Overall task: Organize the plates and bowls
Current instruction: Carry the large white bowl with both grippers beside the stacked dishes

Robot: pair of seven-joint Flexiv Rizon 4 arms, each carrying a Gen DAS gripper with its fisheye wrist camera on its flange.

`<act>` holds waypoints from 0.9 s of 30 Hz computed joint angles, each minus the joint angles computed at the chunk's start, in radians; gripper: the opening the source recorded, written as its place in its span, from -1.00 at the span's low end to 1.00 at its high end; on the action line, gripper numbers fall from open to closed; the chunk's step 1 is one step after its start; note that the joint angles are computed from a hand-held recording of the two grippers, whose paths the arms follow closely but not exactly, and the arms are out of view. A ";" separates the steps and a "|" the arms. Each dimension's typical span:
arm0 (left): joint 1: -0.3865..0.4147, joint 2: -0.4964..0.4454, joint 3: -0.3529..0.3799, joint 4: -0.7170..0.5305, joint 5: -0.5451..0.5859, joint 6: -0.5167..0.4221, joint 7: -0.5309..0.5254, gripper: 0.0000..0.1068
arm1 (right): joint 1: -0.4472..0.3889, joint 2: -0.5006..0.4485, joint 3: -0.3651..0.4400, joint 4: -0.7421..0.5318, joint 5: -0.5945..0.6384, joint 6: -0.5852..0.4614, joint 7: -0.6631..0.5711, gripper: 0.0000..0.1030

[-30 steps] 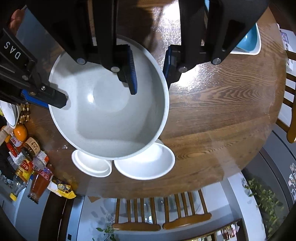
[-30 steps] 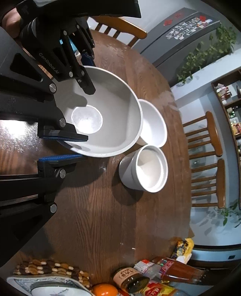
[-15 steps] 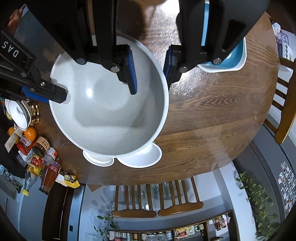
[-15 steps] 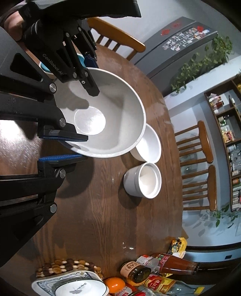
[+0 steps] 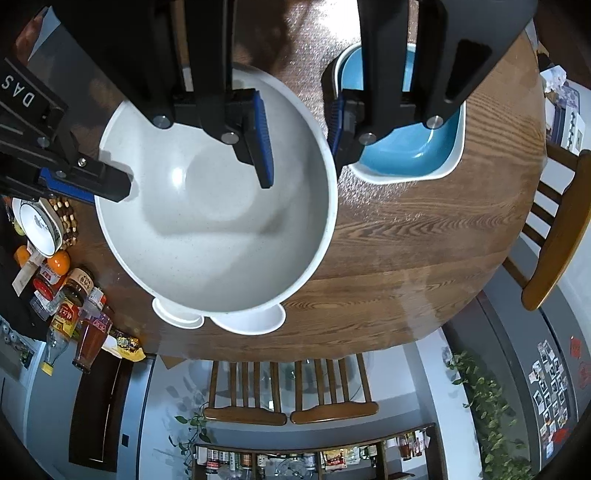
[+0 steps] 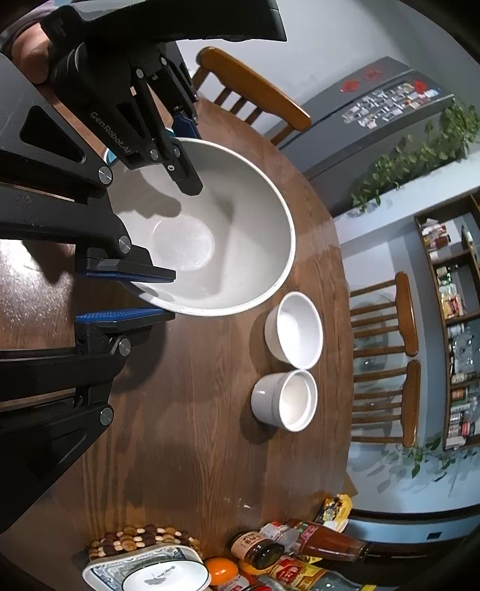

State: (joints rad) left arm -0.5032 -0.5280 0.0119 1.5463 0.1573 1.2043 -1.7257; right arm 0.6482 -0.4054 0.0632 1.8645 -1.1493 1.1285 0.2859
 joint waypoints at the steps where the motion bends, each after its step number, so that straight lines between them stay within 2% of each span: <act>1: 0.000 0.001 0.002 0.005 0.000 -0.003 -0.003 -0.55 | 0.000 -0.002 0.004 -0.002 0.008 -0.002 -0.009 -0.72; 7: 0.007 0.005 -0.013 0.037 -0.009 -0.023 0.007 -0.55 | 0.006 -0.016 0.016 0.003 0.062 0.002 -0.041 -0.72; 19: 0.006 -0.034 -0.026 0.041 -0.019 -0.128 0.027 -0.54 | 0.036 -0.067 0.019 0.028 0.255 0.044 -0.141 -0.72; 25: -0.002 -0.043 -0.017 0.030 0.003 -0.135 0.020 -0.51 | 0.054 -0.067 -0.008 0.036 0.267 0.059 -0.148 -0.71; 27: 0.001 -0.042 -0.019 0.033 0.003 -0.131 0.023 -0.44 | 0.058 -0.068 -0.002 0.029 0.284 0.041 -0.162 -0.71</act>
